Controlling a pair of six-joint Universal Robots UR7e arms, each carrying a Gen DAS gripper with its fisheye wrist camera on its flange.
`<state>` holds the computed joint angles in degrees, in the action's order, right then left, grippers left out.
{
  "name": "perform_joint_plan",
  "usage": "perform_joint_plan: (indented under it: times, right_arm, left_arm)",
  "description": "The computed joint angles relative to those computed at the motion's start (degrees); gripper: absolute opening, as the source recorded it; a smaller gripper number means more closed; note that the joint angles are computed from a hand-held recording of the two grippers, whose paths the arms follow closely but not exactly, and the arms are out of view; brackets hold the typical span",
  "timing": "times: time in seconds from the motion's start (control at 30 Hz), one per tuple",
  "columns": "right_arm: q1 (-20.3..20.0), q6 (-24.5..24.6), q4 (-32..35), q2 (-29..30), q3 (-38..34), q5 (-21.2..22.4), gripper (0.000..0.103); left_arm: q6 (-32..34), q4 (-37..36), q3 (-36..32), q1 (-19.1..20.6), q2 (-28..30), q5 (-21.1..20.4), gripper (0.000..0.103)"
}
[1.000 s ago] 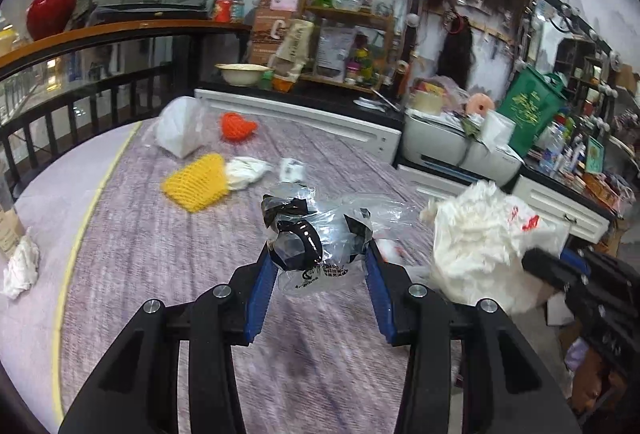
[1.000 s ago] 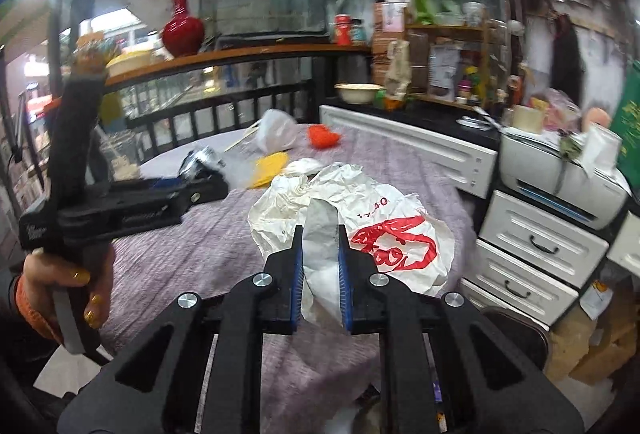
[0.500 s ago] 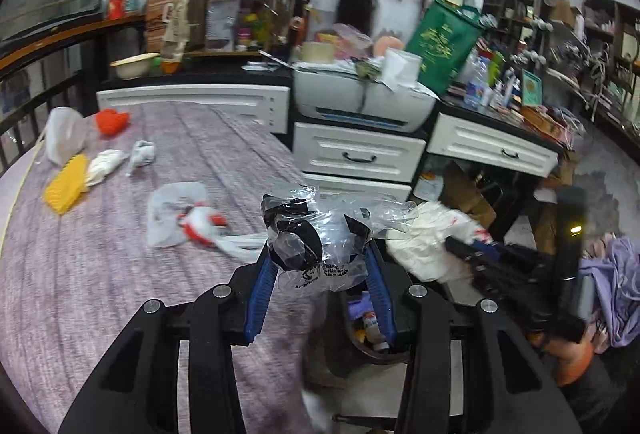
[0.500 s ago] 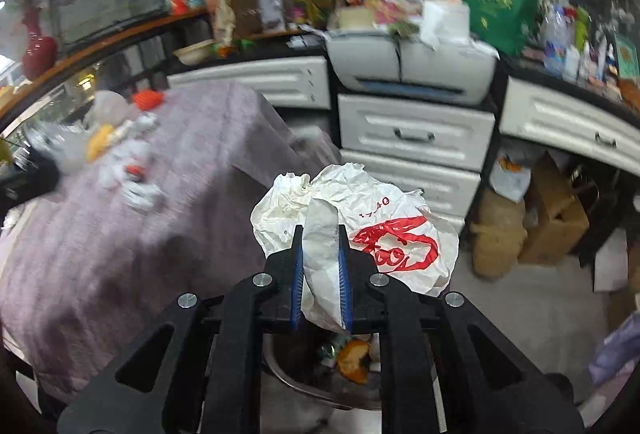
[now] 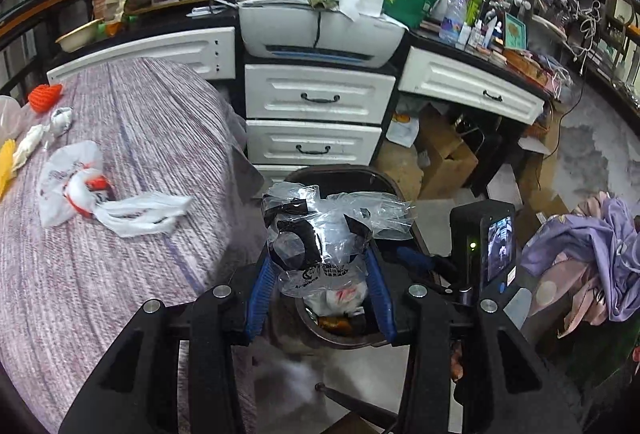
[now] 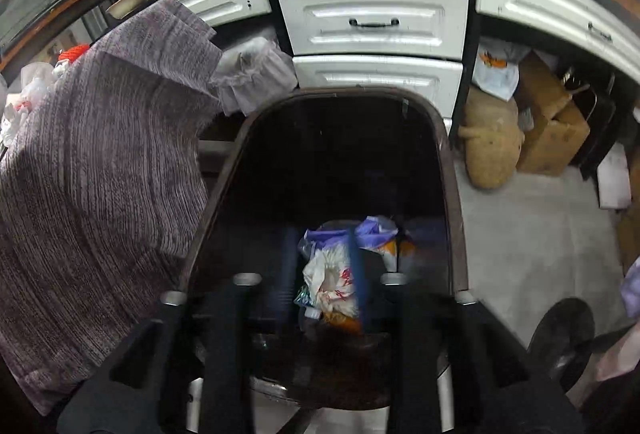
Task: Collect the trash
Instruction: 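Drop the white bag into the bin while the left tool drops the clear bag in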
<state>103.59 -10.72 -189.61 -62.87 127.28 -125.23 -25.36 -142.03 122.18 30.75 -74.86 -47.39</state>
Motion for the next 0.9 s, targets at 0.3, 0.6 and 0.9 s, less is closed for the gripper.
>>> perform_joint_plan:
  times: [0.3, 0.6, 0.9]
  right_arm:
    - [3.6, 0.0, -8.3, -4.9, 3.8, -3.9, 0.073]
    - [6.8, -1.2, -17.0, -8.8, 6.7, -9.7, 0.079]
    - [7.1, -1.4, -19.1, -11.4, 7.9, -11.9, 0.080]
  left_arm:
    - [1.3, 0.5, -1.1, 0.8, 2.7, -2.7, 0.043]
    - [2.7, 0.9, -3.4, 2.0, 6.4, -5.4, 0.043]
    - [4.4, 2.5, -7.0, 3.2, 11.2, -7.3, 0.043]
